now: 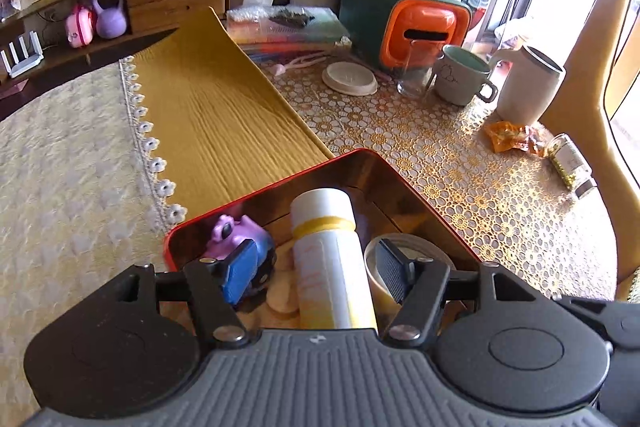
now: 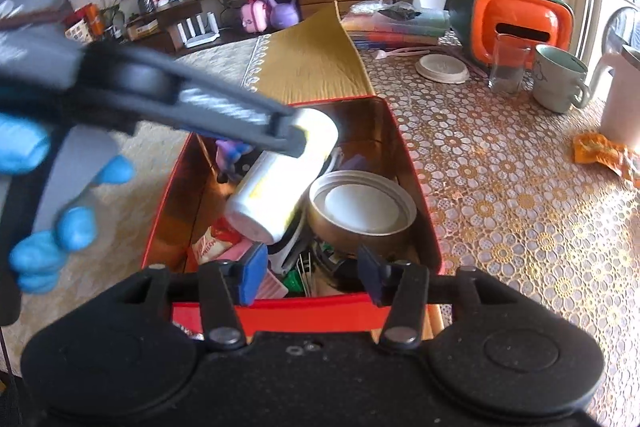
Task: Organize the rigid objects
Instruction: 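Open the left tool to drop the bottle while the right tool releases the pink tray, then withdraw both open tools away from the red box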
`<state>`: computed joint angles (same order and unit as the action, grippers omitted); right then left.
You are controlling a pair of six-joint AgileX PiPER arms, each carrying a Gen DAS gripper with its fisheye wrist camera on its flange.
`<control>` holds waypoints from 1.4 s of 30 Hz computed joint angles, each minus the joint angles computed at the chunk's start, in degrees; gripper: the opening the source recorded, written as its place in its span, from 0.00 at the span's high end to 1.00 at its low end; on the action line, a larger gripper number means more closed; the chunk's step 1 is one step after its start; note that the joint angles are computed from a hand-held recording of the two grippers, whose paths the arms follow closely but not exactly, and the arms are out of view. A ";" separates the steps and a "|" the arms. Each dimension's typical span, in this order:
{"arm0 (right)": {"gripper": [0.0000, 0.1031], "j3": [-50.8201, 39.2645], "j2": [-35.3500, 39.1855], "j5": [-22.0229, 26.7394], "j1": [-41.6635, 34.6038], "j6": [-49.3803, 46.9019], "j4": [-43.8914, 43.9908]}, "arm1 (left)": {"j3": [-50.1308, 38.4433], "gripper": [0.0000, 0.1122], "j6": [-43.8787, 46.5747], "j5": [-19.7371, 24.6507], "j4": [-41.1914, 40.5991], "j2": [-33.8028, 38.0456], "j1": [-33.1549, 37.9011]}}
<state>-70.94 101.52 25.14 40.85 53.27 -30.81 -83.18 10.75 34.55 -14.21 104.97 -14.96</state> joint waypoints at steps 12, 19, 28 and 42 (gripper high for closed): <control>0.40 1.95 -5.26 3.37 3.19 8.07 -6.29 | 15.64 0.42 5.46 -4.08 -3.12 -15.69 2.97; 0.35 2.92 -8.66 6.33 6.84 13.76 -11.11 | 22.60 0.32 8.59 -4.44 -6.26 -23.98 4.51; 0.21 4.43 -11.98 10.14 12.26 20.23 -18.48 | 28.42 0.28 11.07 -2.13 -10.14 -33.04 7.46; 0.00 10.64 -18.56 11.22 17.15 32.24 -27.23 | 34.76 0.19 10.36 0.34 -10.17 -42.89 10.79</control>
